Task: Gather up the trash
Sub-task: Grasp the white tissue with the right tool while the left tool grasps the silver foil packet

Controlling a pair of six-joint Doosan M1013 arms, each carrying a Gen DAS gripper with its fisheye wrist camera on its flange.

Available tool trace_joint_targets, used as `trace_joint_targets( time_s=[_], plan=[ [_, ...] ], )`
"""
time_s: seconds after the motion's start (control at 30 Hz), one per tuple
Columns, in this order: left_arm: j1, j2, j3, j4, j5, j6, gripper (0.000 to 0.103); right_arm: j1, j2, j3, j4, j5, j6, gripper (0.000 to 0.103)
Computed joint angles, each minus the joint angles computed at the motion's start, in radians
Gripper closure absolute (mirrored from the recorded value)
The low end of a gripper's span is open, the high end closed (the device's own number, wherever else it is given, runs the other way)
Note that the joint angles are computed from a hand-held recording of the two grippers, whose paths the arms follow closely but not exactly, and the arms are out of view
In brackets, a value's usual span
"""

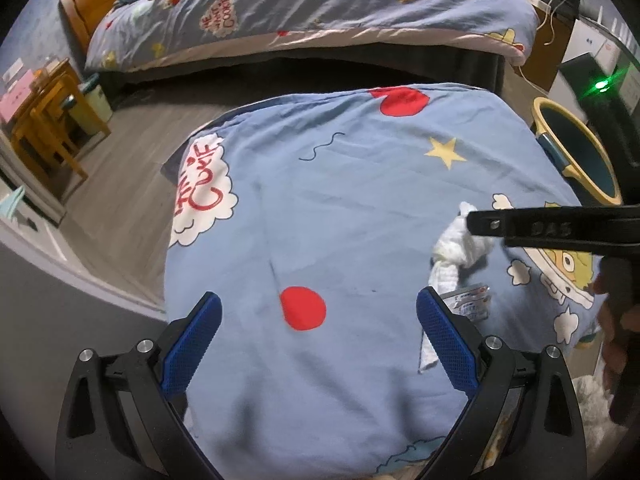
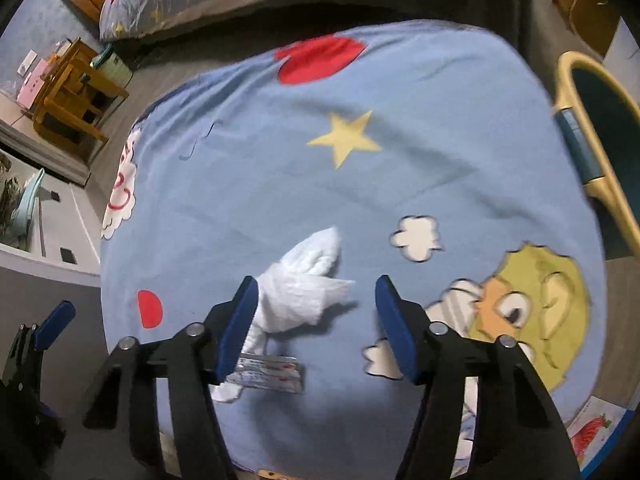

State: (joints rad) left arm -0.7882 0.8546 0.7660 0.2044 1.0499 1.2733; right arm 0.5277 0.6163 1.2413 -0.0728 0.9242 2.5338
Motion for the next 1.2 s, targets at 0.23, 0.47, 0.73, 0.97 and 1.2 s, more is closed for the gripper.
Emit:
trace_joint_targets(
  time_s=[0.23,0.47,0.73,0.97,1.2],
  plan=[
    [0.000,0.015,-0.021,-0.025,0.007,0.029,0.006,-0.017,-0.007,0.018,0.085,-0.072,-0.038,0.083],
    [-0.014,0.041,-0.070,-0.060,0.000,0.085,0.006,-0.033,-0.073,0.021,-0.048,-0.059,0.040,0.083],
    [-0.041,0.098,-0.156,-0.148,0.036,0.148,0.006,-0.070,-0.151,0.085,-0.191,-0.046,0.085,0.083],
    [-0.066,0.177,-0.279,-0.207,0.096,0.240,0.012,-0.110,-0.200,0.172,-0.145,-0.128,0.121,0.083],
    [-0.082,0.273,-0.427,-0.220,0.228,0.304,0.040,-0.127,-0.214,0.203,-0.111,-0.144,0.089,0.083]
  ],
)
